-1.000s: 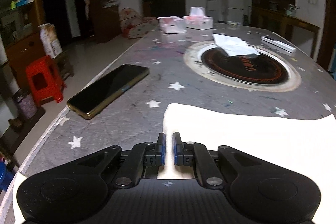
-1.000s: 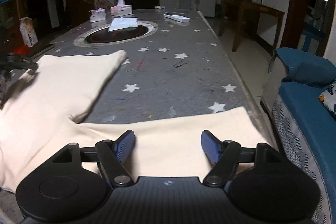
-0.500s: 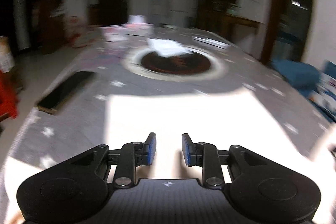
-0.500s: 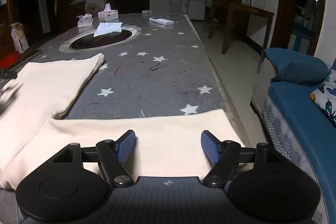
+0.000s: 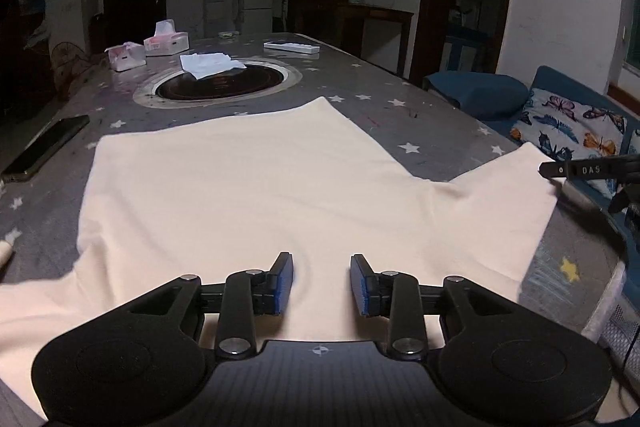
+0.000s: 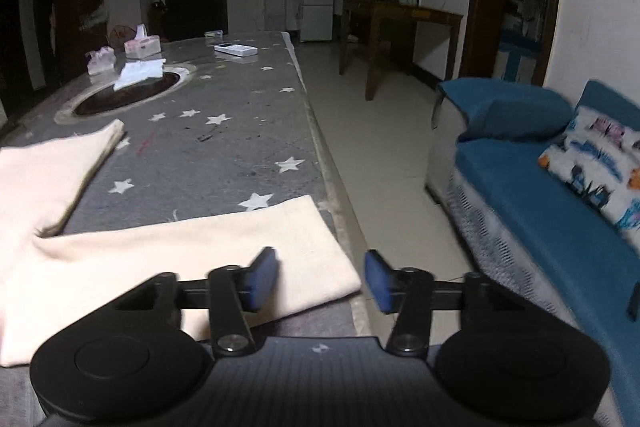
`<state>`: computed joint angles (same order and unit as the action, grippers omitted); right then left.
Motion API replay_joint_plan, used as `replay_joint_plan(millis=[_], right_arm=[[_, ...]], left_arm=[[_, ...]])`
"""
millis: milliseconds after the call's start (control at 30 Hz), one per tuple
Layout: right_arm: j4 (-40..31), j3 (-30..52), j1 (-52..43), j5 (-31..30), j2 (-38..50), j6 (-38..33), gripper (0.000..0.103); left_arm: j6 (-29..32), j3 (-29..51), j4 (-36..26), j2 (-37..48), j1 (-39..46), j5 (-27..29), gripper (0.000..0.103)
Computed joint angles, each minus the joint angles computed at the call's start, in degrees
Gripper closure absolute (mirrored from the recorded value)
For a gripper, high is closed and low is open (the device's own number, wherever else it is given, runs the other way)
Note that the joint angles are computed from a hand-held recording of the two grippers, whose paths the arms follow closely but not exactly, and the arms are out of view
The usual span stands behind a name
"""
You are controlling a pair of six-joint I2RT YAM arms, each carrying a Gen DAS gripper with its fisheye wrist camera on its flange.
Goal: Fold clothes
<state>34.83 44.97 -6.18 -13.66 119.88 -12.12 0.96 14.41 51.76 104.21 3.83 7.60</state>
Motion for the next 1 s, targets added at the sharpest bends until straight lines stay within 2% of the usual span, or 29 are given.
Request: replay_joint_plan(millis=[67,133,267,400,533,633,700,767,900,1000], right_arm=[[1.3,-0.7,-0.2,0.3,-0.1,-0.2,0.093],[1.9,-1.0,-0.5,-0.2,0.0,-0.4,0.098],[6.0,-2.9,-1.0,3.4,-0.8,-0.5,0.099],[4.9,-2.0,-2.3,3.2,-0.2,-0.5,0.098],[6.4,-2.0,-1.7,5.1,0.4,-0.1,0.092],[7.9,-4.1,-0.8,2.6,-1.9,0.1,0.077],[8.0,-5.5,0.3,0.3,-3.8,-0.8,0.072],[5.7,-5.6,1.8,-3.6,-4.9,-1.2,0.055],[0.6,-5.0,5.6,-10.4,-5.8,-3.3,0.05],[-0.9,-4.6,9.7,-11.4,-4.8,-5.2,0.049]], left_arm=[[-0.8,0.0,0.3,0.3,-1.1,-1.0,0.066],[-0.6,0.1,-0.1,0.0,-2.0,-1.5,0.066],[-0.7,-0.4,-0.4,-0.7,-4.1,-1.6,0.064],[-1.1,-0.4,-0.1,-0.3,-4.9,-1.6,0.061],[-2.1,-0.3,-2.0,-1.5,-5.3,-0.9,0.058],[-3.0,-0.7,-3.7,-3.2,-3.8,1.1,0.058],[-4.1,-0.9,-5.6,-4.8,-1.6,3.3,0.058],[-4.7,-1.2,-6.4,-6.2,0.6,4.9,0.058],[-4.7,-3.4,-6.1,-9.7,6.0,6.6,0.057],[-4.4,-4.4,-6.2,-11.6,11.6,8.1,0.057]])
